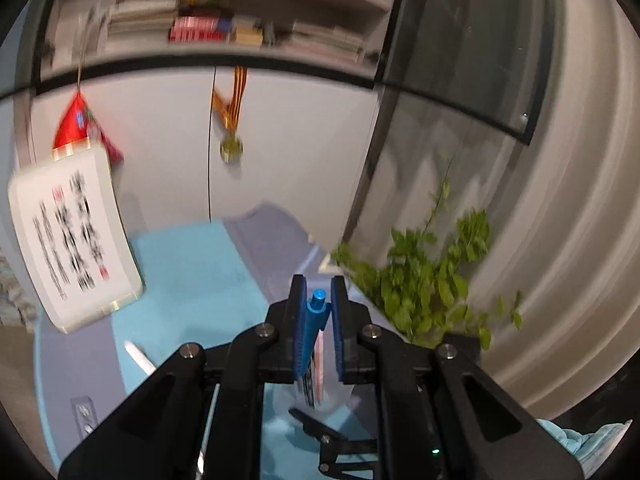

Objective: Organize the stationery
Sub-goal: 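Lower the blue pen into the cup and open the left tool, then move the left tool to the light green pen and close on it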

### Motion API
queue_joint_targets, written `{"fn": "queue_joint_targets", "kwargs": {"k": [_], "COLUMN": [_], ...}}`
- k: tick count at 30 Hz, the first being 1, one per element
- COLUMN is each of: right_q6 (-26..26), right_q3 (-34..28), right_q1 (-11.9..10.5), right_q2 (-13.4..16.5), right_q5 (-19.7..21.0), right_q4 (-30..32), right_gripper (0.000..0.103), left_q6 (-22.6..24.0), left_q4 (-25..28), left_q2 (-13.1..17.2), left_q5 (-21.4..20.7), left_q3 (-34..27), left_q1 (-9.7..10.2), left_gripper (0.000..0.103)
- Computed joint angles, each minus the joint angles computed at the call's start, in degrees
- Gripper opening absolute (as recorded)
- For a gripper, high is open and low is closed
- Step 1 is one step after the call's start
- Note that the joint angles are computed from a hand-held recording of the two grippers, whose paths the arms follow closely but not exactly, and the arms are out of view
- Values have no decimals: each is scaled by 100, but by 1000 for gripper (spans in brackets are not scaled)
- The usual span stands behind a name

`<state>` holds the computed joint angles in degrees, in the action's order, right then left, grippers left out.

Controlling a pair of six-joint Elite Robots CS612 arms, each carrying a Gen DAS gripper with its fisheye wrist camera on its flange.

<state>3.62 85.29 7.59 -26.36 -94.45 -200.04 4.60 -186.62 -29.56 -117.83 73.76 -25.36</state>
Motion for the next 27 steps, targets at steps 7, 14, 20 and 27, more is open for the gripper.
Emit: {"fn": "queue_joint_targets", "kwargs": {"k": [7, 14, 20, 27], "right_q6": [-26, -36, -49, -73], "right_q3": [-6, -8, -12, -9], "right_q1": [-3, -1, 5, 24], "right_q2": [6, 7, 4, -1], "right_q5": [-12, -22, -27, -66], "right_q4": [-7, 1, 32, 46], "right_gripper": [71, 71, 71, 71], "left_q6": [-13, 61, 213, 130], "left_q4": [541, 640, 553, -282], "left_q2": [97, 82, 3, -64], "left_q5": [-38, 17, 213, 859], "left_q3": [-49, 16, 192, 518], "left_q1": [20, 26, 42, 186], "left_gripper": [10, 10, 38, 38]}}
